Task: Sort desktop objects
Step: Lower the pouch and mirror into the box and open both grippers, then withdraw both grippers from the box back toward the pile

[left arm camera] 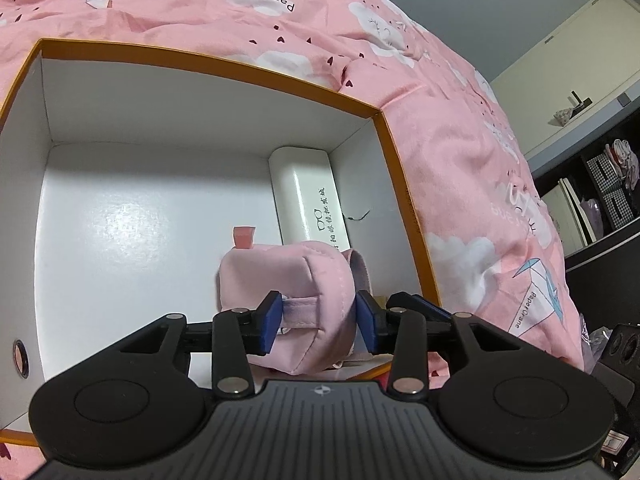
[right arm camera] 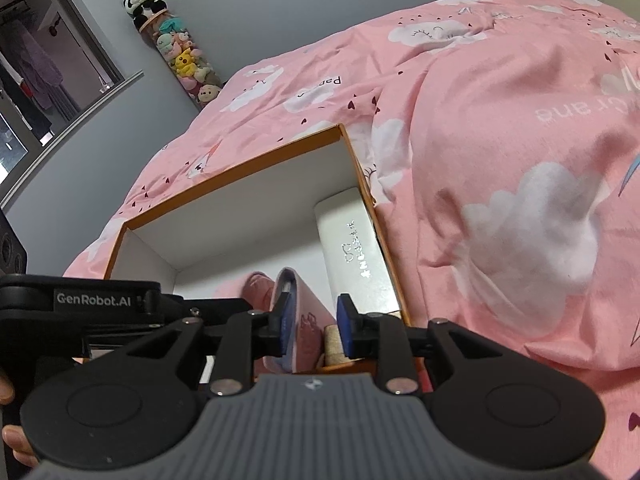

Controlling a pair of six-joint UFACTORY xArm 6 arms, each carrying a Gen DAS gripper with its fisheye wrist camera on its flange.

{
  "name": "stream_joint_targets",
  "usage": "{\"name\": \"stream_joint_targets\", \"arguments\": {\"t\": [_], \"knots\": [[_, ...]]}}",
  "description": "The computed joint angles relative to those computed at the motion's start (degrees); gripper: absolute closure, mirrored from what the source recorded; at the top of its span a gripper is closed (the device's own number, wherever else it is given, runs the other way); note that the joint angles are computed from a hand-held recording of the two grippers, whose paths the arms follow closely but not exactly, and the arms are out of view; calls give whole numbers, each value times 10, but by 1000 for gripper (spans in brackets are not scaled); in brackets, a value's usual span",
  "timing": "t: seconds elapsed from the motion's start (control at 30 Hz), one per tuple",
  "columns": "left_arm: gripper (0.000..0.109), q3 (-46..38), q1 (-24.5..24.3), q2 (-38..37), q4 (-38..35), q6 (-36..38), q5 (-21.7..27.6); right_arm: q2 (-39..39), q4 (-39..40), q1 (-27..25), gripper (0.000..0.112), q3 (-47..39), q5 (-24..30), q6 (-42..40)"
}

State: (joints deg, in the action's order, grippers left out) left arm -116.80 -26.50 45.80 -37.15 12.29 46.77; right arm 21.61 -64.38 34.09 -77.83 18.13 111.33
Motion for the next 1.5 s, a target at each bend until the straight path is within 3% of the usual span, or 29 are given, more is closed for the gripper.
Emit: {"name": "stream_joint_targets", "arguments": {"t": [0.27, 0.43, 0.57, 0.93, 1.07, 1.2, 1.5], "knots": [[56, 25, 0, -19, 7, 13, -6, 0, 4, 2, 82, 0, 1, -4], [56, 62, -6, -43, 23, 22, -42, 0, 0, 3, 80, 0, 2, -1], [56, 114, -12, -81, 25, 55, -88, -2, -16, 9, 73, -2, 12, 1], [56, 272, -12, -213, -47, 207, -183, -28, -64, 36, 38, -3, 41, -25], [56, 319, -10, -249, -72, 254, -203, -39, -73, 61, 32, -2, 98, -28], [56, 363, -5, -282, -79, 286, -220, -48, -58, 72, 31, 8, 108, -55], [56, 445, 14, -334, -45, 279, -233, -55, -25, 97, 29, 23, 119, -80]]}}
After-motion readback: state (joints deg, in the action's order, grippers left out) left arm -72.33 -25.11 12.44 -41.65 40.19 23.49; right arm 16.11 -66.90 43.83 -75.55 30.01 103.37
